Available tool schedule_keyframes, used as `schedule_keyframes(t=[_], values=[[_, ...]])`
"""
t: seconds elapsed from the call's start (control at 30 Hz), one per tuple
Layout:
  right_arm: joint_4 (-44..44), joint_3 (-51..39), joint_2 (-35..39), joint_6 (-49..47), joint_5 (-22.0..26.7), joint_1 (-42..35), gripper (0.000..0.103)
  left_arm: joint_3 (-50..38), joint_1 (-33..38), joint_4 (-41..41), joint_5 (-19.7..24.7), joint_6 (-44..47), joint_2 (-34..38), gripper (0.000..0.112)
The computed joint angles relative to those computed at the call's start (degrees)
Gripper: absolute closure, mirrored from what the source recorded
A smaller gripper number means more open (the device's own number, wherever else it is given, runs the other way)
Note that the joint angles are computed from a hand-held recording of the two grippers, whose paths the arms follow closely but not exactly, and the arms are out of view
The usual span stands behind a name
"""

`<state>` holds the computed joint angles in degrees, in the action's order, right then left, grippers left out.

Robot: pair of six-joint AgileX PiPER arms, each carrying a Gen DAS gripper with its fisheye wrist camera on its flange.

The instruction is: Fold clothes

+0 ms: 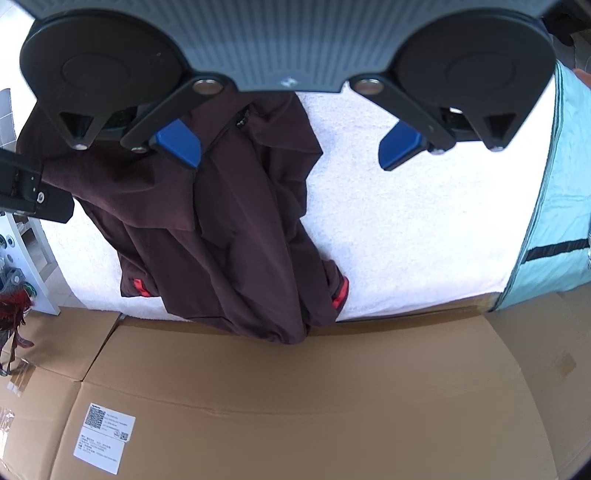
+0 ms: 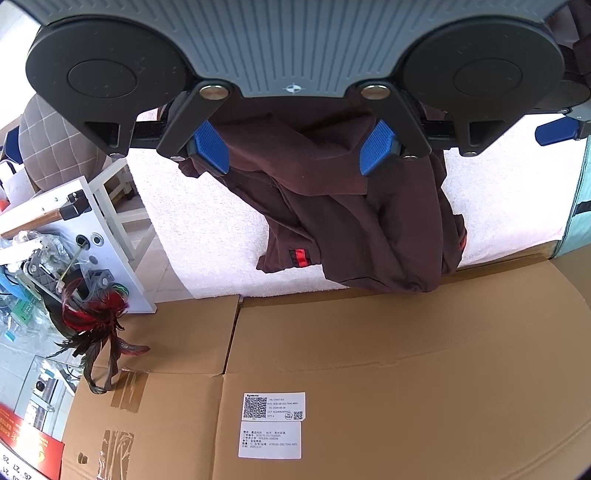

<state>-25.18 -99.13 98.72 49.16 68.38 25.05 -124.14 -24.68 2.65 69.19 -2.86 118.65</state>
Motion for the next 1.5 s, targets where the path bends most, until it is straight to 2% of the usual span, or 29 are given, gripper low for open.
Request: schedule_keyframes(t=[1.5], values=[[-1.1,3.3,-2.6,0.5,-0.8,1.6,0.023,5.8,0.2,1.0,-2.5,-1.4,-3.9,0.01]])
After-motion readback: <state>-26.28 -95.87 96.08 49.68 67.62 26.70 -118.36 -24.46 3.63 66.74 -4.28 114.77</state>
